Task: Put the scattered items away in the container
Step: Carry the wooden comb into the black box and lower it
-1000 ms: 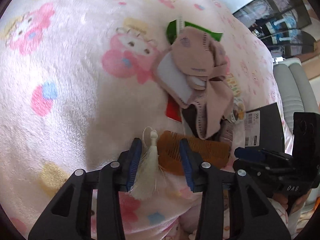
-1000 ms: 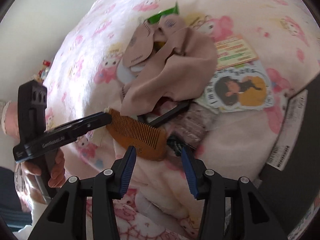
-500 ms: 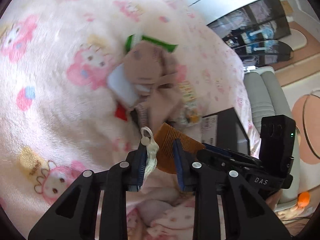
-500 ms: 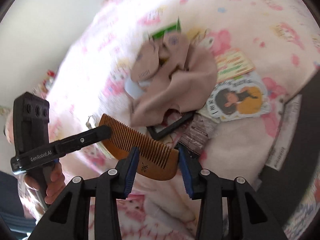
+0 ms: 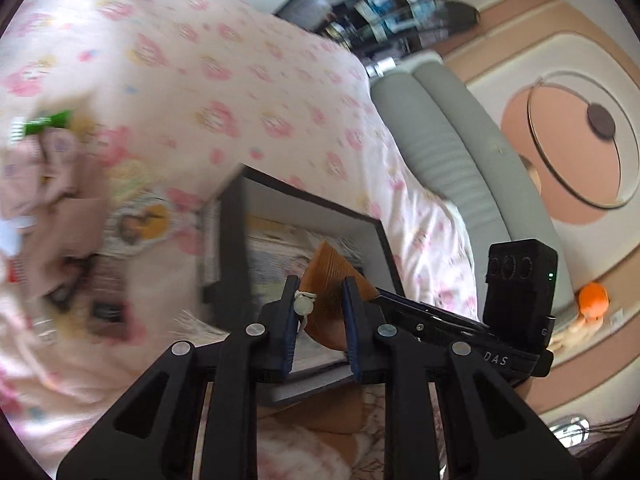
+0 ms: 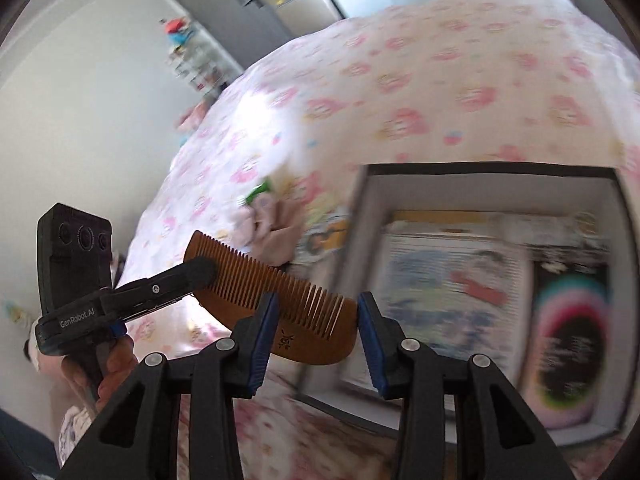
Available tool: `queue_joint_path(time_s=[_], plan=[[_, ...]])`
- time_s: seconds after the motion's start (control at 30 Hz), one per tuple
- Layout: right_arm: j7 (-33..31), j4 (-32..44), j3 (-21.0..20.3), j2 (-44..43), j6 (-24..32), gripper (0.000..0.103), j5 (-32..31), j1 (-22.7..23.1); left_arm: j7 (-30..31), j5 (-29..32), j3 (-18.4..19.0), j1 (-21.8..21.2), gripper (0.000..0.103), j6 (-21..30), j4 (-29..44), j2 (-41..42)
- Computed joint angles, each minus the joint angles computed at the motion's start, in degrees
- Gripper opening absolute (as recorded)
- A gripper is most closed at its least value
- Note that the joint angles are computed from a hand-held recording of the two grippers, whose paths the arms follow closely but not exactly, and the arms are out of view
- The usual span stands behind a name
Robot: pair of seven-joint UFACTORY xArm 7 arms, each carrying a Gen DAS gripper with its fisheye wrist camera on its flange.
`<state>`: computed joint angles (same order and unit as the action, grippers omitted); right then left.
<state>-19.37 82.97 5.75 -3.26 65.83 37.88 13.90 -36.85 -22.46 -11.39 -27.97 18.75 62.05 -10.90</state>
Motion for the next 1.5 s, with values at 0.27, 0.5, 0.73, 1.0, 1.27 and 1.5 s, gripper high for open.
queue_joint_path(time_s=[0.27,0.5,0.73,1.0,1.27,1.5], plan=[[-1.9,-2.3,-5.3,-0.3,2.2,0.037,-3.0,-7.4,-2.1,3.4,-4.0,-2.1,0.02,6.8,23.2,22.2],[-2.6,-4.6,-5.1,1.0,-0.3,0.037,-5.7,-9.8,-1.6,1.5,-5.8,-2.6,0.021,7.2,25.9,27.7],[-2.6,-6.6,-4.1,1.9,-2.2,0.037,-7.1,-9.6,1.0,-4.1,-7.1,-1.6,0.022,6.2,22.5,27.2],[-2.2,-7.7,-3.6,1.6,-3.9,0.037,-9.3,-9.0,0.0,-4.1,-6.7,-2.0,0.022,6.7,22.0,27.0],[-1.7,-9.1,-3.3,1.4,-4.1,0.036,-10.7,-8.1,-3.1,-0.6,-5.6,-3.1,0.019,11.7,25.0,28.9],[-0.6,-10.6,-2.7,0.9,-5.3,0.036,-12.7,-7.2,-8.1,5.7,-3.6,-4.9,0.019,17.3,28.3,30.2]])
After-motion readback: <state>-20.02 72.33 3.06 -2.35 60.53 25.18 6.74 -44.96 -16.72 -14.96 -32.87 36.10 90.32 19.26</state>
